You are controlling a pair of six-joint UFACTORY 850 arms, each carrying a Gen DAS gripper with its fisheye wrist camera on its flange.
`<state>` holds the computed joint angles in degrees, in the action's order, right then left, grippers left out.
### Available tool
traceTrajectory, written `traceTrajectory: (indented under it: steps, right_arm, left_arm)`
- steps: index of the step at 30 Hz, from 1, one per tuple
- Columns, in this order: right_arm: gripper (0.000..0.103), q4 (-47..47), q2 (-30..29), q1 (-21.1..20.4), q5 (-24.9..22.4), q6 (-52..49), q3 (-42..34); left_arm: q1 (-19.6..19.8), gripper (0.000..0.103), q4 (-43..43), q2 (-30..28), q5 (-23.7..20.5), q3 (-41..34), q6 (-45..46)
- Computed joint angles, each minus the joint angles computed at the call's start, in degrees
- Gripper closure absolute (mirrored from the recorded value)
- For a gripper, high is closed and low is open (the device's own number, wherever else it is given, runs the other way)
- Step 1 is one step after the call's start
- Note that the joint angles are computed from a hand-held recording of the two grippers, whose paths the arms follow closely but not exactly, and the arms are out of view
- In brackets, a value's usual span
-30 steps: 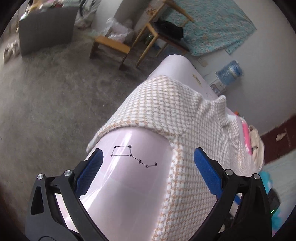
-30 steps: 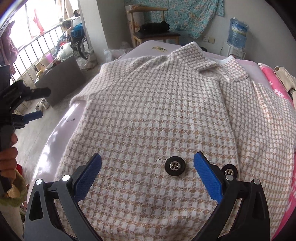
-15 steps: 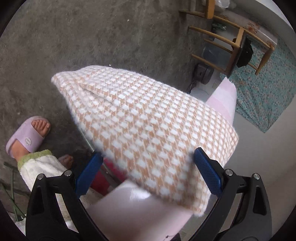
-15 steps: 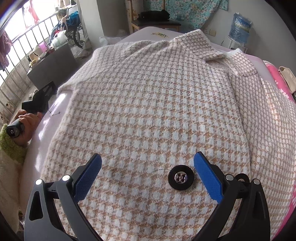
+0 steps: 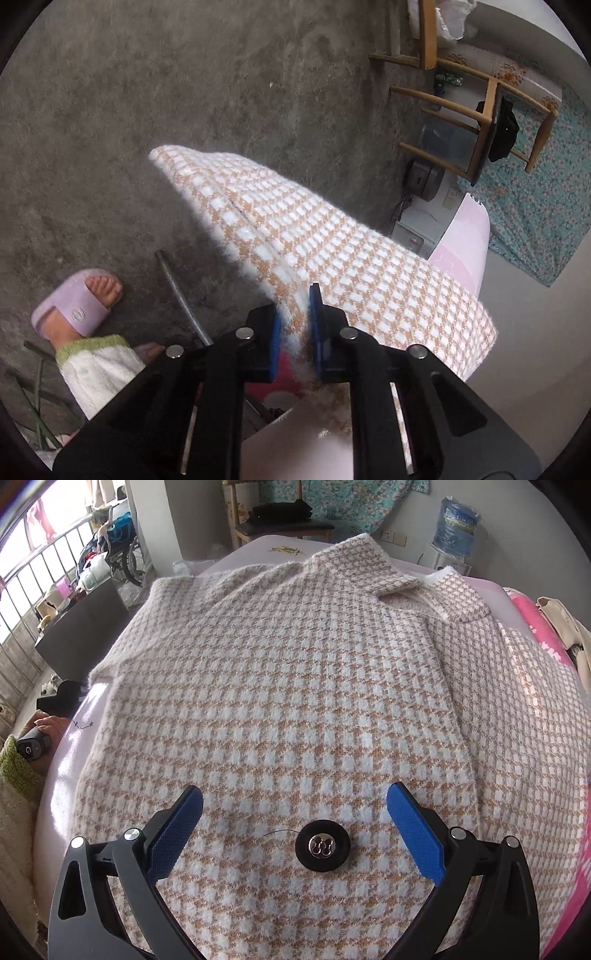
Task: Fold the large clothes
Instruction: 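Fold the held sleeve across the coat front with the left gripper, then release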
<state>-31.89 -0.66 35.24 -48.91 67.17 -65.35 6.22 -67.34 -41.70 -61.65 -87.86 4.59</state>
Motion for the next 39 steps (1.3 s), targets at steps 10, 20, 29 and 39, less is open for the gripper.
traceTrajectory:
  steps: [10, 20, 29, 39]
  right_arm:
    - [0.006, -6.36, 5.27, 2.78, -4.63, 7.09, 2.27]
    - [0.006, -9.47, 14.12, 6.97, -15.98, 16.87, 7.56]
    - [0.006, -6.51, 21.38, 8.15, -18.24, 22.54, 14.29]
    - [0.006, -0.95, 20.98, 0.42, -8.43, 13.61, 16.9]
  left_arm:
    - [-8.21, 0.095, 37.03, 21.36, 29.33, -0.92, 1.41]
    - [-28.73, 0.093, 37.52, 42.03, 35.64, 10.5, 36.31]
    - [-35.98, 0.039, 44.65, 40.82, 24.62, 19.38, 31.22]
    - [-34.3, 0.019, 55.24, 39.42, 27.73, 21.25, 19.16]
